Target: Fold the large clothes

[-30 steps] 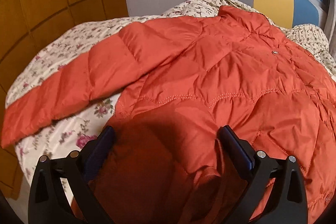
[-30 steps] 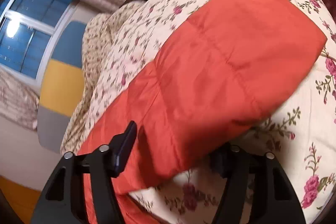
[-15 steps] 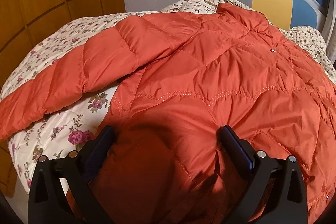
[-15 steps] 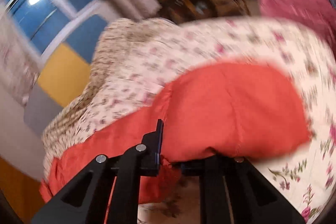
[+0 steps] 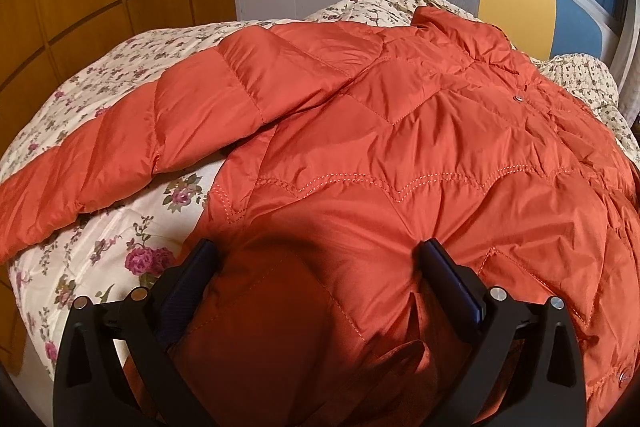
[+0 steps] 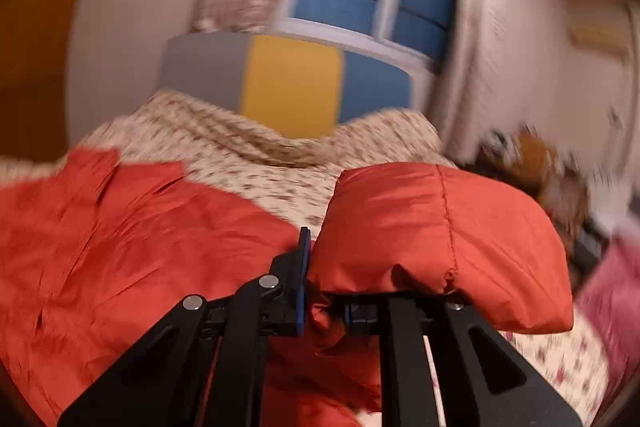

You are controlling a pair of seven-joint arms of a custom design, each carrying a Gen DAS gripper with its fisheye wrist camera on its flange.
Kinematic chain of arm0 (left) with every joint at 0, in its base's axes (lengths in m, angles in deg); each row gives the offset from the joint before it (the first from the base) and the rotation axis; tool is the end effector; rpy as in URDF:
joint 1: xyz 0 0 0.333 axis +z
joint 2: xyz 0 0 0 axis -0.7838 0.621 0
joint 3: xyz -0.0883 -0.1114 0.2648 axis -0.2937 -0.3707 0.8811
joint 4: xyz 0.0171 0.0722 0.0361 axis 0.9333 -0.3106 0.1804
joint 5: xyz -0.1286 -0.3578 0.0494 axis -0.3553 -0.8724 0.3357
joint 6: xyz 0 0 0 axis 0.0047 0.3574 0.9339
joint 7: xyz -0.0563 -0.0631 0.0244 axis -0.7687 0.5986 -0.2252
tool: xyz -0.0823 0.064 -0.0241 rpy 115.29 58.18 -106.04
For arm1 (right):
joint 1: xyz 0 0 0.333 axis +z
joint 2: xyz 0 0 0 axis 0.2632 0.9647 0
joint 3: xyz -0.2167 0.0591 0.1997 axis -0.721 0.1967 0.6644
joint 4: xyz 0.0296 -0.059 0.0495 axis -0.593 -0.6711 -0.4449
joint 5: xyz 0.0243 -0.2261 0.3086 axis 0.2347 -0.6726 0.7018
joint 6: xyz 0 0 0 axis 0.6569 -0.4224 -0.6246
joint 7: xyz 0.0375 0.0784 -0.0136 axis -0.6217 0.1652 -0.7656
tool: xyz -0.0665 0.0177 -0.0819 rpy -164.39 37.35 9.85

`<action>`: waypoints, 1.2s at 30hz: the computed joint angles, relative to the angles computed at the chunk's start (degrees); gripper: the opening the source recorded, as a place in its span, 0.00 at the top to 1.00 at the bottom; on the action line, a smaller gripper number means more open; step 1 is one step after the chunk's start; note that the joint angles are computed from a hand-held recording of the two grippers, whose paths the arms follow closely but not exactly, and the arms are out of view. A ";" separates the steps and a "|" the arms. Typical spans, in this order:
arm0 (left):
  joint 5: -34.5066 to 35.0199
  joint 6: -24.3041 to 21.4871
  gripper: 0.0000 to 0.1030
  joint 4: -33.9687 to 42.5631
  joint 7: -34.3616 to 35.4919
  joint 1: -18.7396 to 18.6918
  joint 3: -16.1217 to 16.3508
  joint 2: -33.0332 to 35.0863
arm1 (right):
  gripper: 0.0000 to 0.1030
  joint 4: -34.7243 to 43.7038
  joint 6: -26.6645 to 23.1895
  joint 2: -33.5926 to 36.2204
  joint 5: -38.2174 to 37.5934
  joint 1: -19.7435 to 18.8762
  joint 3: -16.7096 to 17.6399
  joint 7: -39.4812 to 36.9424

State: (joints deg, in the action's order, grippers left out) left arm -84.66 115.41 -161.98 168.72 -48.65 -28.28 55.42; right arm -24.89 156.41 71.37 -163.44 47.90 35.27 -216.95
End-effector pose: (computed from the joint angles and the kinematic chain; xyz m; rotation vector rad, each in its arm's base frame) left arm 0.6267 -0.0303 0.2790 -1.7438 1.8888 -0.7208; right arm 0.5683 0.2884 0.3252 -1.2476 1.9757 -1.4907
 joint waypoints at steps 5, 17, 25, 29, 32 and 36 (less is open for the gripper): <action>0.02 0.45 0.03 -0.06 -0.26 -0.78 0.75 0.06 | 0.89 8.36 -0.42 8.70 -1.89 2.43 -1.19 -11.28; 0.18 0.67 0.03 -0.25 -0.28 -0.64 0.67 0.04 | 0.88 28.44 4.79 29.69 -3.06 10.10 -8.20 -43.81; 0.32 -0.18 0.03 -0.60 -0.11 -1.30 1.33 -0.79 | 0.74 28.80 4.18 31.77 -1.63 13.50 -13.52 -41.72; 5.34 -2.21 0.03 -1.96 -2.47 7.89 -7.78 -4.20 | 0.63 28.15 1.54 32.40 -2.95 15.12 -14.96 -39.24; 1.26 2.13 0.03 -2.58 0.23 20.81 -22.79 -4.35 | 0.56 27.21 -0.32 32.32 -4.26 15.95 -15.31 -37.49; 4.41 -4.23 0.03 4.85 2.43 34.62 -41.29 4.32 | 0.45 25.57 -3.23 31.44 -6.07 17.11 -15.26 -35.25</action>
State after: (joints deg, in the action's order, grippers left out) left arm -80.25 111.18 -157.14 171.15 -14.03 -69.58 59.74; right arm 0.68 153.17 102.81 -169.51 65.00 20.01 -252.20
